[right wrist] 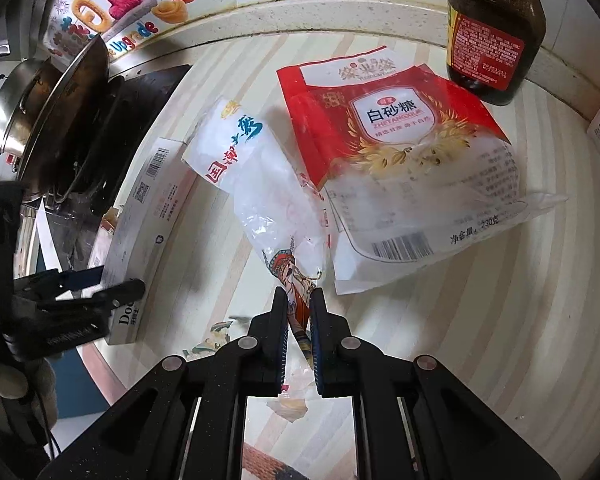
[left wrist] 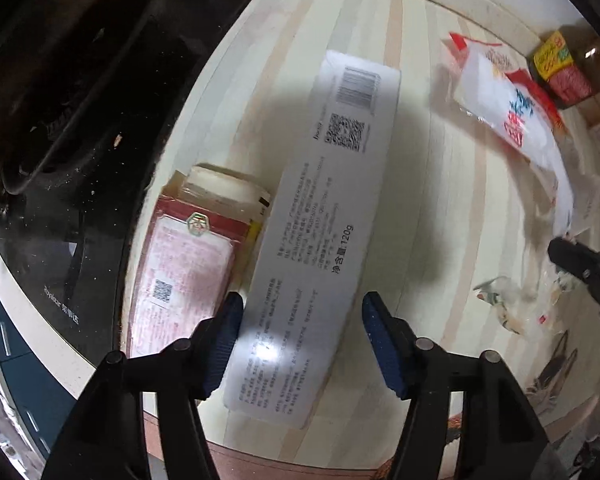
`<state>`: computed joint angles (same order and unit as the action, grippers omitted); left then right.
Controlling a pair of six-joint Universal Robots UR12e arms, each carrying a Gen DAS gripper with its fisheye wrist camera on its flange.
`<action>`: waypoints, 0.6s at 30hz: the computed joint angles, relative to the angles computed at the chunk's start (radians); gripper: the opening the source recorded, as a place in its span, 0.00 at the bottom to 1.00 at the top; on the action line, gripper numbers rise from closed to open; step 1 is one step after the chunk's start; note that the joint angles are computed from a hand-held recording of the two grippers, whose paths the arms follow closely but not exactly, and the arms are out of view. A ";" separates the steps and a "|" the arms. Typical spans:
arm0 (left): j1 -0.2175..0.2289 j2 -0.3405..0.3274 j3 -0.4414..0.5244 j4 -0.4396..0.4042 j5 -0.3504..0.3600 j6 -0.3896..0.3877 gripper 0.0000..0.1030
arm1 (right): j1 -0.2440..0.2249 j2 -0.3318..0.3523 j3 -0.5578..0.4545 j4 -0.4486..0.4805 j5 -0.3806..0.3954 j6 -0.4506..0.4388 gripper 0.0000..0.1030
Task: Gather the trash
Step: 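Grasp the white-blue snack bag with the right tool while the left tool grasps the long white box, then carry bag and box over the grey bin and open both tools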
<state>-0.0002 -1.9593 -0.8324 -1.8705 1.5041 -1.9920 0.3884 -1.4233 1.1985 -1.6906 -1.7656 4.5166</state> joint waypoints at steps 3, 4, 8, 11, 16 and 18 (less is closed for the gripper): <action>0.005 0.022 -0.031 0.014 -0.027 -0.006 0.45 | 0.002 0.001 -0.003 0.007 -0.005 0.003 0.10; 0.015 0.031 -0.037 0.021 -0.036 -0.004 0.45 | 0.003 0.001 -0.005 0.008 -0.006 0.004 0.10; 0.050 0.084 -0.075 0.056 -0.110 -0.037 0.43 | 0.009 0.006 -0.026 0.024 -0.024 0.003 0.10; 0.089 0.119 -0.091 0.080 -0.168 -0.072 0.43 | 0.017 0.016 -0.056 0.042 -0.041 -0.001 0.09; 0.157 0.106 -0.029 0.044 -0.264 -0.138 0.42 | 0.037 0.056 -0.136 0.070 -0.067 -0.036 0.08; 0.191 0.098 0.006 0.024 -0.305 -0.161 0.42 | 0.049 0.082 -0.183 0.085 -0.080 -0.058 0.07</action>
